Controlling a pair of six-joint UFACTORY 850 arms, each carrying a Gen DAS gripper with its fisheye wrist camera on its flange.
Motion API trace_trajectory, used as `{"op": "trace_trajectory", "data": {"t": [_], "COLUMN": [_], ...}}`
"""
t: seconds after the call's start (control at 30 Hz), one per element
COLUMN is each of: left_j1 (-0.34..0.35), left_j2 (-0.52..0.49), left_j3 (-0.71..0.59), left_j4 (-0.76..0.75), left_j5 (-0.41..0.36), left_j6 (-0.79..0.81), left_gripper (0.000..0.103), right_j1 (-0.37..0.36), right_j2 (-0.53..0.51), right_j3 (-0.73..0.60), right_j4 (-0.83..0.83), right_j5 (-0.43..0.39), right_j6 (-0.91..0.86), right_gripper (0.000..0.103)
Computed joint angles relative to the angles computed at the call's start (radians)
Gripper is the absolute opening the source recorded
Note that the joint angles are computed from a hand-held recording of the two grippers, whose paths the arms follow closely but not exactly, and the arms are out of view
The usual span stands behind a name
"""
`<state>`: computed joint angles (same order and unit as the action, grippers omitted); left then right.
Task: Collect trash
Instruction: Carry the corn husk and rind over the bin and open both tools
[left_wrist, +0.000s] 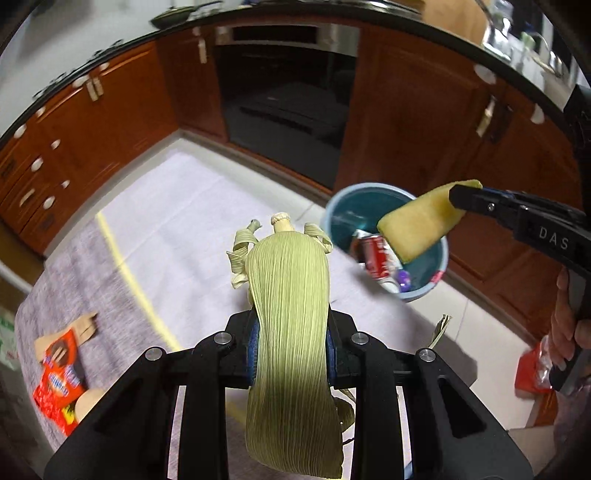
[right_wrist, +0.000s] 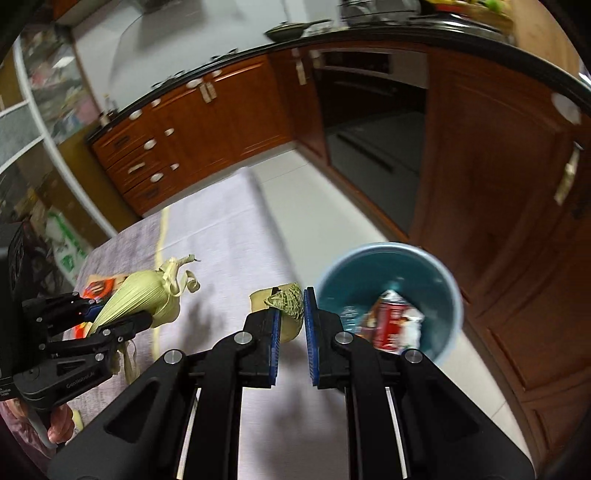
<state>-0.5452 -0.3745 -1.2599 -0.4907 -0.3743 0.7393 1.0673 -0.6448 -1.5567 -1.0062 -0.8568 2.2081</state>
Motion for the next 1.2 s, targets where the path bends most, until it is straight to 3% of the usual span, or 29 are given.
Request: {"op": "trace_trajectory", "data": {"t": [0.4,0.8,0.9,1.03,1.2], "left_j1": [-0.151,-0.199,-0.199,-0.196,-0.194], "left_j2": [-0.218,-0.438,-0.473,-0.453,-0.442], "left_j3": [-0.236,-0.481,-0.521,-0.488,-0.478], "left_j4": [0.162,0.204,0.203,0.213,0.221], "left_j5": [-0.090,-0.221,-0.244,-0.199,-0.184], "left_j6": [-0.180,-0.240,-0.240,-0.238,-0.252], "left_gripper": [0.027,0.028,0.034,0.067,0.075], "right_j1": [-0.029,-0.076,-0.089,-0.103,-0.113], "right_j2": [0.149,0.184,0.182,0.173,0.161], "right_j3": [0.288,0.408,0.415,0.416,0.405], "right_j4": [-0.029,-0.010,-0.009,-0.022,-0.021], "right_j5": [0.047,0.132,0.151,0.173,0.194], "right_j6": [0.200,0.257,0.255,0.262,0.250], "right_gripper": [0.012,0.012,0.012,0.012,0.012]}}
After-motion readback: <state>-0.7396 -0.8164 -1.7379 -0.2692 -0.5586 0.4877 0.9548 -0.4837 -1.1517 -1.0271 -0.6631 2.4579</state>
